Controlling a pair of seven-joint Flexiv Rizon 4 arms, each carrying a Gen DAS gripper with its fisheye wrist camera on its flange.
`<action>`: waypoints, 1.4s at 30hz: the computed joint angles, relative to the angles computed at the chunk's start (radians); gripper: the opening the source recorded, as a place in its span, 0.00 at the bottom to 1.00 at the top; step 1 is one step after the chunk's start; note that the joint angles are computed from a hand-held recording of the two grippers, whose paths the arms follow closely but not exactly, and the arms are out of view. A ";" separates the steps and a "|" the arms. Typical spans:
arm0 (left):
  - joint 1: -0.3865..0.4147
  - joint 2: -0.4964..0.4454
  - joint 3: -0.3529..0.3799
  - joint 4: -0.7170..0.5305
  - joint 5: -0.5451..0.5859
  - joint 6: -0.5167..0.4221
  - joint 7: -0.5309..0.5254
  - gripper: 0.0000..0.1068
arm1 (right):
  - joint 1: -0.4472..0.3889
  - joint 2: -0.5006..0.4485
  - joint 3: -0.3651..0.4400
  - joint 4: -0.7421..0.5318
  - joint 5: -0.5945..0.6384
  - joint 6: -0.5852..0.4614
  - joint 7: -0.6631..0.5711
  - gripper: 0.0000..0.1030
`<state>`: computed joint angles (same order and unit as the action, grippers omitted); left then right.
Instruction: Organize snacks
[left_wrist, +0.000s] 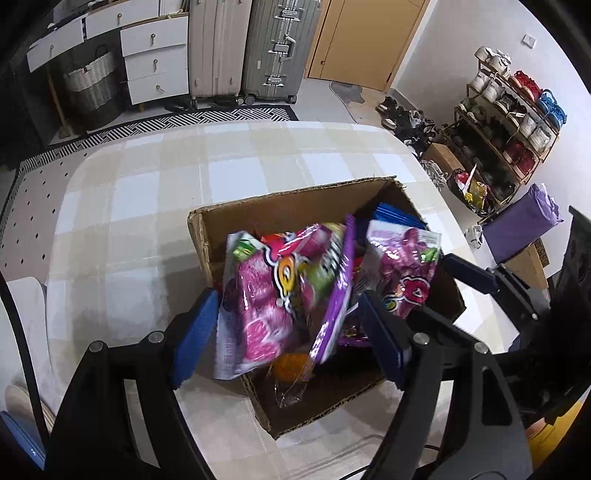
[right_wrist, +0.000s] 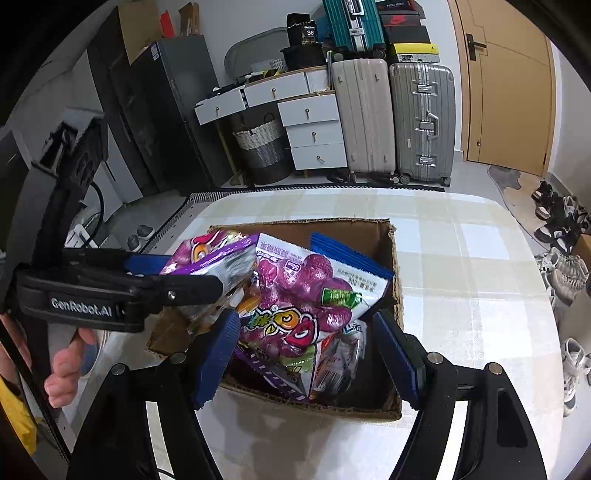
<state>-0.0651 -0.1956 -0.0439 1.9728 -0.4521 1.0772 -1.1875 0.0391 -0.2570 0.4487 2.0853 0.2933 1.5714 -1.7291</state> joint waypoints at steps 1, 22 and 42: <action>0.002 0.005 -0.004 0.004 -0.015 0.005 0.010 0.71 | 0.002 0.001 -0.001 0.001 0.000 0.002 0.000 0.74; -0.029 0.115 0.008 0.095 -0.059 0.114 0.011 0.71 | -0.069 0.049 0.078 -0.006 0.142 0.006 -0.094 0.74; 0.023 0.865 -0.078 0.541 0.457 0.269 -0.555 0.96 | 0.048 0.615 0.018 0.213 0.753 -0.092 -0.446 0.90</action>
